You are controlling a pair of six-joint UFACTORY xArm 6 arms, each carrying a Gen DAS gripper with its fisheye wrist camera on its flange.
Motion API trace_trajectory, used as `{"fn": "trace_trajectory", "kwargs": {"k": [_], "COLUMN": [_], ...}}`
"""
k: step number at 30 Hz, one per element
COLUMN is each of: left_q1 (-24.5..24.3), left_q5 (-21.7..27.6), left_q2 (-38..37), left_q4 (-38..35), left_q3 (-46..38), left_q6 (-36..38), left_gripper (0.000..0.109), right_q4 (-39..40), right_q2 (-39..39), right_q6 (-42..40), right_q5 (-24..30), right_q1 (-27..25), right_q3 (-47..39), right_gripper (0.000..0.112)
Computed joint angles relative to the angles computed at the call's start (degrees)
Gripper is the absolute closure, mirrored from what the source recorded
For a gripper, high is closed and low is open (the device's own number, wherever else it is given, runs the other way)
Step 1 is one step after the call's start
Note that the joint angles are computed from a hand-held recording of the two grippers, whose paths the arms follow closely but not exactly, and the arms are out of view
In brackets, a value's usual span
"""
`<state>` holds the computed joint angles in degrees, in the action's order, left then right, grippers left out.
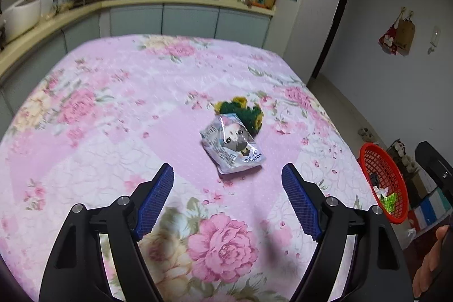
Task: Collect trash
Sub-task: 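Grasp the foil cartoon packet with the left tool while the right tool grasps the green scrubber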
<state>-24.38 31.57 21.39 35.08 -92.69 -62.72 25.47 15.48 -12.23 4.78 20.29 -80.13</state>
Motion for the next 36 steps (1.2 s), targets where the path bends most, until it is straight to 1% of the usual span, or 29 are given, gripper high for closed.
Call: {"fn": "trace_trajectory", "kwargs": {"k": [5,8,12,14,15,18,19,20,22,26,28,32,35,36], "left_q1": [0.8,1.3,1.8,1.9,2.0,2.0,2.0,2.0,2.5,3.4,3.9,5.1,5.7,5.9], "left_q5": [0.7,3.2,7.9,9.7,9.7,9.5,9.7,9.8,8.2,5.1,3.6,0.8,-0.5,-0.8], "left_q2": [6.4,11.4,17.7,19.7,20.2,20.5,20.6,20.5,19.2,15.8,14.0,9.2,5.8,4.7], "left_q4": [-8.4,-13.2,-16.7,-17.3,-17.6,-16.1,-15.5,-15.0,-15.0,-13.9,-13.3,-9.3,-5.7,-4.3], "left_q3": [-7.3,-13.9,-22.9,-25.6,-26.1,-26.4,-26.5,-26.4,-24.0,-18.6,-15.8,-9.4,-5.4,-4.0], "left_q6": [7.0,11.2,14.0,14.4,14.5,14.4,14.2,14.2,14.0,12.0,10.8,6.4,2.9,1.6], "left_gripper": [0.032,0.032,0.032,0.033,0.033,0.035,0.043,0.045,0.05,0.053,0.053,0.054,0.054,0.054], "right_q4": [-1.9,-3.4,-4.6,-4.8,-5.3,-6.3,-6.3,-6.2,-6.1,-6.6,-6.9,-4.2,-3.7,-4.3], "right_q2": [2.0,3.1,4.4,5.0,5.3,6.2,6.5,6.8,7.5,10.0,11.9,16.9,22.0,24.8], "right_q6": [2.1,4.3,6.4,6.6,7.2,8.3,8.3,8.3,8.0,6.9,5.6,1.0,-0.5,-0.4], "right_q5": [1.6,2.4,3.7,4.3,4.6,5.4,5.7,6.1,6.7,8.7,10.2,14.8,19.5,21.9], "right_q1": [-1.3,-2.3,-3.5,-4.0,-4.2,-4.5,-4.5,-4.4,-4.3,-3.5,-2.7,-0.9,0.2,0.6], "right_q3": [-1.9,-3.0,-4.4,-5.0,-5.3,-6.1,-6.4,-6.8,-7.9,-12.2,-15.6,-24.0,-32.2,-36.6], "right_gripper": [0.037,0.037,0.037,0.037,0.037,0.037,0.037,0.037,0.037,0.037,0.037,0.037,0.037,0.037]}}
